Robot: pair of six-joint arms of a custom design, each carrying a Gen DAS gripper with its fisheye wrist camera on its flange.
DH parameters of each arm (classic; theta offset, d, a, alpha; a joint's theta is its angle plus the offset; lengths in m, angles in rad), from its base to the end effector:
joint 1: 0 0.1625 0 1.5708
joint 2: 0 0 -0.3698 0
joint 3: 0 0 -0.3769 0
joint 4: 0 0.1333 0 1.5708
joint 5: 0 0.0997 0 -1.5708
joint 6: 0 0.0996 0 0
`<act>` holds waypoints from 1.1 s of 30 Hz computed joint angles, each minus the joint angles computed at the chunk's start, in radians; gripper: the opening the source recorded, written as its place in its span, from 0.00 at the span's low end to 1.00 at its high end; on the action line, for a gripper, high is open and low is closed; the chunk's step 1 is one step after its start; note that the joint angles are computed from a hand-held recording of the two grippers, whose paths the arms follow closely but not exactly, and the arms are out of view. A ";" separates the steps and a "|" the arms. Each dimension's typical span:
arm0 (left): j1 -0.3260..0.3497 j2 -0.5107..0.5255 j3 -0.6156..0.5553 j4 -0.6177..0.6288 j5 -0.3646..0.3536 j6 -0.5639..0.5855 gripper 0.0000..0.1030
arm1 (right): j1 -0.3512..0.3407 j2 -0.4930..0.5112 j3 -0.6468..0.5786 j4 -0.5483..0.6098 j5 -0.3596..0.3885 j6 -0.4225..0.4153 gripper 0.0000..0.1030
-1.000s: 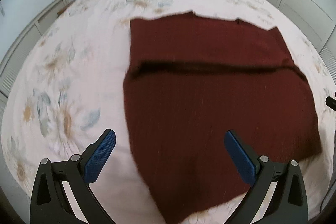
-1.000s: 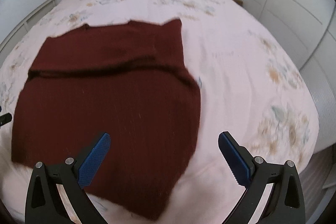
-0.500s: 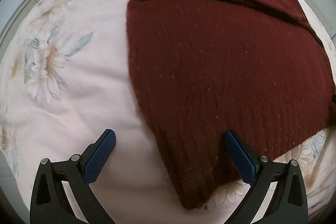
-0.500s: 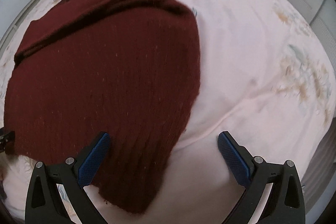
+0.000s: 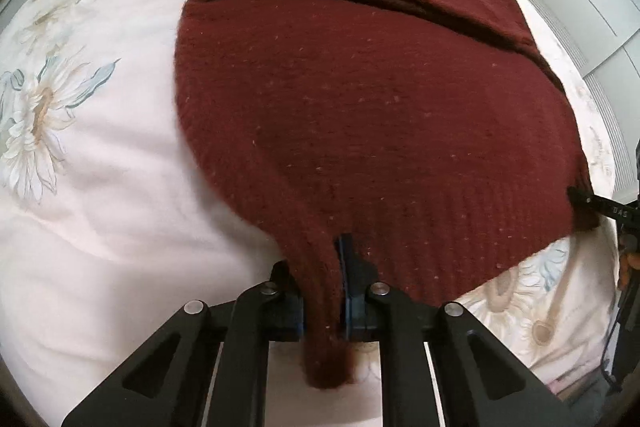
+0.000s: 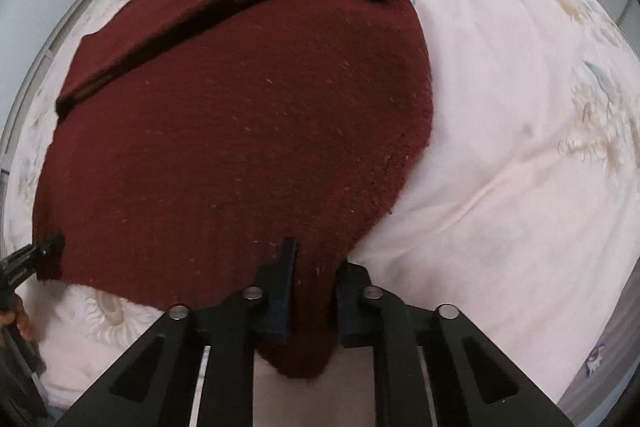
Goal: Fold small clothes
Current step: 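Lift the hem with both grippers and fold it toward the collar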
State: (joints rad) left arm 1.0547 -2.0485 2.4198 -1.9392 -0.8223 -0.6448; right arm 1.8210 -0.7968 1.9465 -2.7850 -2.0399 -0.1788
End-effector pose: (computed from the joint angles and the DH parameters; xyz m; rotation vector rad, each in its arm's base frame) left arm 0.0364 -0.3434 0.2809 -0.1570 2.4578 -0.5275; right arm 0.2137 -0.4798 0.0007 0.5488 -2.6162 0.1090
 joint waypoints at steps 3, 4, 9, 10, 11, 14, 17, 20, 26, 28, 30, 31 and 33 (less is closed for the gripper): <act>-0.014 -0.014 -0.008 0.000 -0.005 0.001 0.09 | 0.016 -0.028 -0.005 0.003 0.024 -0.011 0.13; -0.022 -0.025 -0.015 -0.001 -0.013 0.004 0.09 | 0.026 -0.039 -0.009 -0.004 0.031 -0.015 0.13; -0.064 -0.072 -0.047 0.041 0.015 -0.001 0.09 | 0.053 -0.058 -0.046 -0.026 0.077 -0.019 0.12; -0.074 -0.089 -0.051 0.044 0.018 -0.001 0.09 | 0.059 -0.048 -0.073 -0.016 0.081 -0.017 0.12; -0.079 -0.091 -0.061 0.035 0.018 0.002 0.09 | 0.063 -0.047 -0.079 -0.022 0.086 -0.022 0.12; -0.090 -0.090 -0.091 0.013 0.031 0.015 0.09 | 0.067 -0.024 -0.139 -0.026 0.104 -0.039 0.12; -0.087 -0.064 -0.130 -0.030 0.041 0.046 0.09 | 0.078 0.002 -0.202 -0.033 0.130 -0.031 0.12; -0.072 -0.001 -0.182 -0.114 0.053 0.098 0.09 | 0.095 0.039 -0.274 -0.057 0.135 -0.047 0.12; 0.003 0.193 -0.300 -0.336 0.089 0.227 0.09 | 0.124 0.169 -0.492 -0.038 0.104 -0.064 0.12; 0.024 0.250 -0.351 -0.373 0.106 0.265 0.09 | 0.131 0.226 -0.586 -0.019 0.075 -0.074 0.12; 0.040 0.294 -0.393 -0.403 0.125 0.302 0.09 | 0.132 0.274 -0.668 0.004 0.058 -0.082 0.12; 0.051 0.319 -0.416 -0.420 0.127 0.319 0.09 | 0.132 0.304 -0.718 0.025 0.049 -0.082 0.12; 0.080 0.381 -0.481 -0.443 0.129 0.348 0.09 | 0.132 0.359 -0.812 0.077 0.039 -0.076 0.12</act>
State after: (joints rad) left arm 1.1350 -1.6671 1.9385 -2.3824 -0.6932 -0.2969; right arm 1.9525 -0.4375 1.1349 -2.7080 -2.0006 -0.2552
